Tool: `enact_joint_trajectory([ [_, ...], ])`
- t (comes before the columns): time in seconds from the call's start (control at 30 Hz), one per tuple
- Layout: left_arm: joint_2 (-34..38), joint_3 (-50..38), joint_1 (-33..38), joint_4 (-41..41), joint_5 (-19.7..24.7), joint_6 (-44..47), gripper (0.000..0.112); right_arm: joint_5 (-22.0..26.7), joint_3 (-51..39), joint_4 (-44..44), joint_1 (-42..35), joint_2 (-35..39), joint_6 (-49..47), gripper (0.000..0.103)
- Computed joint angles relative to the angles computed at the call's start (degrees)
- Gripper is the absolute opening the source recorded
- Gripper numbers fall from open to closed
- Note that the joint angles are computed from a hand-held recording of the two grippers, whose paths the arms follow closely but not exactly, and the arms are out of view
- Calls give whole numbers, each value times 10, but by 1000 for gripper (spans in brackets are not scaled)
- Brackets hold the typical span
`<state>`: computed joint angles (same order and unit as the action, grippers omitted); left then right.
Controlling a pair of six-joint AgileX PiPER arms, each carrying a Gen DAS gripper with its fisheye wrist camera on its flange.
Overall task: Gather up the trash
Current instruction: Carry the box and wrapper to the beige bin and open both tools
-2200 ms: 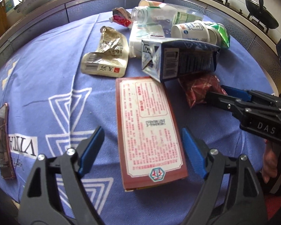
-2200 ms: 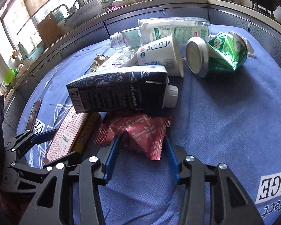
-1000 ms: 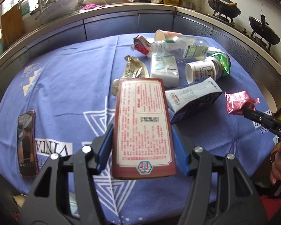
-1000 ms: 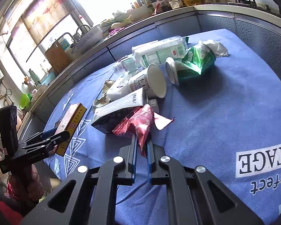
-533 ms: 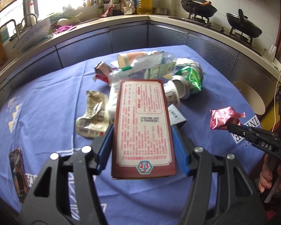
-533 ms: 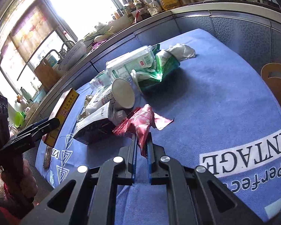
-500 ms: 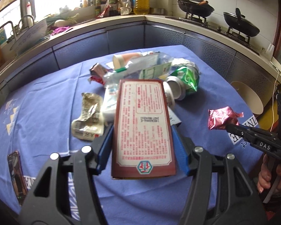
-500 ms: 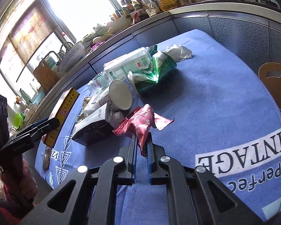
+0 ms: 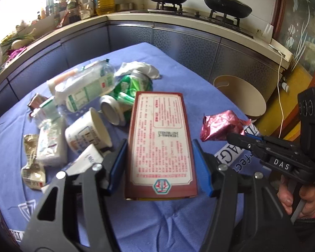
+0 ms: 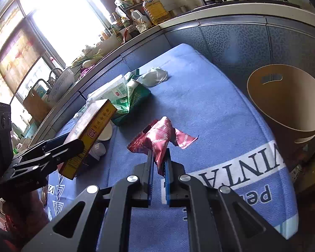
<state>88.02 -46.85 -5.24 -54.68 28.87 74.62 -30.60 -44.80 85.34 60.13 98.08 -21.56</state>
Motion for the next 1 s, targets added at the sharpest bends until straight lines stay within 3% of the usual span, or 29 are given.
enact_joint_trajectory([
  [0.23, 72, -69, -71, 63, 13, -81, 58, -50, 63, -12, -2, -42, 43, 9],
  [0.47, 159, -208, -194, 164, 25, -214, 58, -88, 184, -92, -80, -90, 178, 9],
  [0.67, 284, -392, -293, 243, 85, -340, 58, -75, 244, -127, -169, -110, 204, 9],
  [0.87, 396, -542, -356, 335, 137, -442, 58, -42, 276, -284, -262, -82, 324, 10],
  [1.0, 453, -622, -376, 388, 173, -502, 59, -40, 275, -307, -283, -63, 342, 13],
])
